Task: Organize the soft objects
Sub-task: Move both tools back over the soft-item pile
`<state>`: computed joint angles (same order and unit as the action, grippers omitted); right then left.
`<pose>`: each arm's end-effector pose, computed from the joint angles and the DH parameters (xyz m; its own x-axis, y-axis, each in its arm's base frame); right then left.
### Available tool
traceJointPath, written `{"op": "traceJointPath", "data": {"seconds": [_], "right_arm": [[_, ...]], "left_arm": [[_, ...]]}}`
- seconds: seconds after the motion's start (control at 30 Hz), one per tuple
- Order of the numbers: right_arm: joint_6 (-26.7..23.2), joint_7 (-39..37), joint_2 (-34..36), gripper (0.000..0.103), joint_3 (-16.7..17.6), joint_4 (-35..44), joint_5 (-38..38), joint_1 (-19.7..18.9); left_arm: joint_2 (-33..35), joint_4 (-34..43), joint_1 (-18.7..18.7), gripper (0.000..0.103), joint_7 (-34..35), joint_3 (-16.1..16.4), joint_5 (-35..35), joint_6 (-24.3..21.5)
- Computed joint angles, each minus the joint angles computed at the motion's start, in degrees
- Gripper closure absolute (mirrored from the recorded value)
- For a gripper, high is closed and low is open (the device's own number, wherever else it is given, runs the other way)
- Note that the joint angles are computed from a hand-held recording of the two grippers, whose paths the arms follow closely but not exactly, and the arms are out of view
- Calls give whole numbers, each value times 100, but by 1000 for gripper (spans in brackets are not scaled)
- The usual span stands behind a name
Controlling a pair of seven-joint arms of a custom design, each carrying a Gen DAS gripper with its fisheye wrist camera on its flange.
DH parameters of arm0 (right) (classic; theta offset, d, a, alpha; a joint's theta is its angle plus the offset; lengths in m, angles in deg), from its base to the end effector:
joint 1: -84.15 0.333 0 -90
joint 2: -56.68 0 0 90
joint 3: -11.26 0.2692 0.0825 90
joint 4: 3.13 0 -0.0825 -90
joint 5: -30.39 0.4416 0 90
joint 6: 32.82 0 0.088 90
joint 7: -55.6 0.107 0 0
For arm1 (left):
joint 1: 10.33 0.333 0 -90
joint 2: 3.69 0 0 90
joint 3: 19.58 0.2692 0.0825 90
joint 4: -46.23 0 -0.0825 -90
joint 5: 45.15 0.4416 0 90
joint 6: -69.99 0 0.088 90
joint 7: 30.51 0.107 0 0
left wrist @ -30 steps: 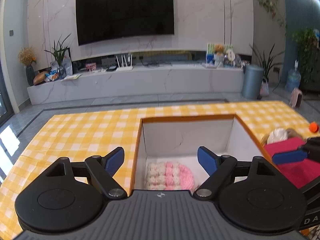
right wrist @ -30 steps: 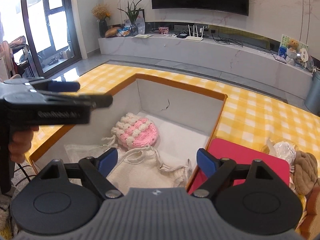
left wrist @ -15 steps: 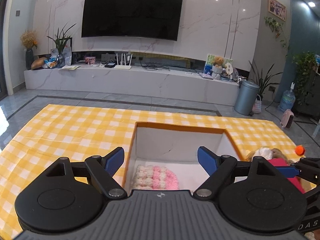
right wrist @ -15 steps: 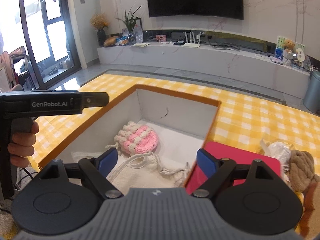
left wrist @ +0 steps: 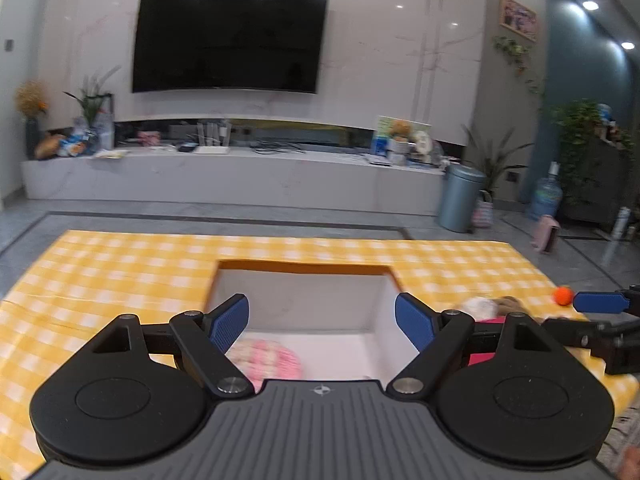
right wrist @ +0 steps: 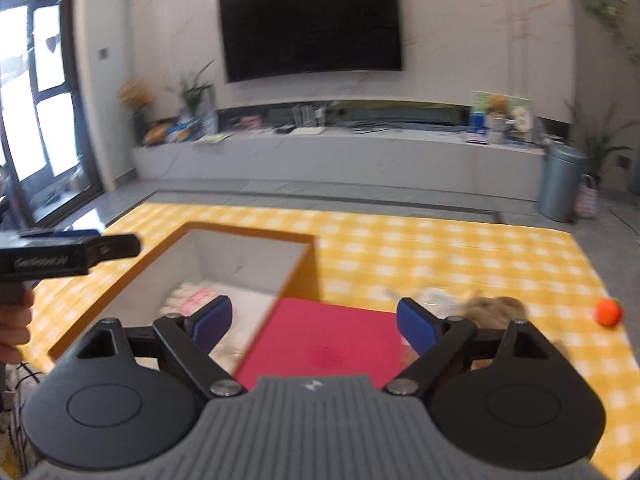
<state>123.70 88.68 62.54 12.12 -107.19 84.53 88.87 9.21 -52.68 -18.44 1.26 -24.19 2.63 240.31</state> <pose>0.6855 0.0357 0.4950 0.4066 -0.9072 -0.1078 -0.5251 -0.1355 -0.8402 0.6823 -0.2019 0.4891 -0.0199 -0.9919 0.1253 -0.4786 -0.1006 -0.8723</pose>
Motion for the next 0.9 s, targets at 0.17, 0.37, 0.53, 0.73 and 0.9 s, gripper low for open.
{"op": "traceJointPath", "data": {"seconds": [0.17,0.37,0.53,0.73,0.9], "right_arm": [[369,616,-165,14,-226,-303,-599,-121],[1220,3371,137,13,-748,-403,-3559,-23],[966,3507,559,13,-672,-35,-3493,-255],[669,3496,812,10,-584,195,-3220,-487],[330,3953,1263,10,-734,709,-3325,-448]], "left_arm": [[156,-25,479,6,1672,-720,-1633,368],[150,49,130,6,1965,-574,-1678,250],[447,494,148,6,2825,-939,-2241,-158],[839,1105,-326,6,3056,-805,-2080,-678],[1464,1999,-500,6,3623,-998,-2505,-1297]]}}
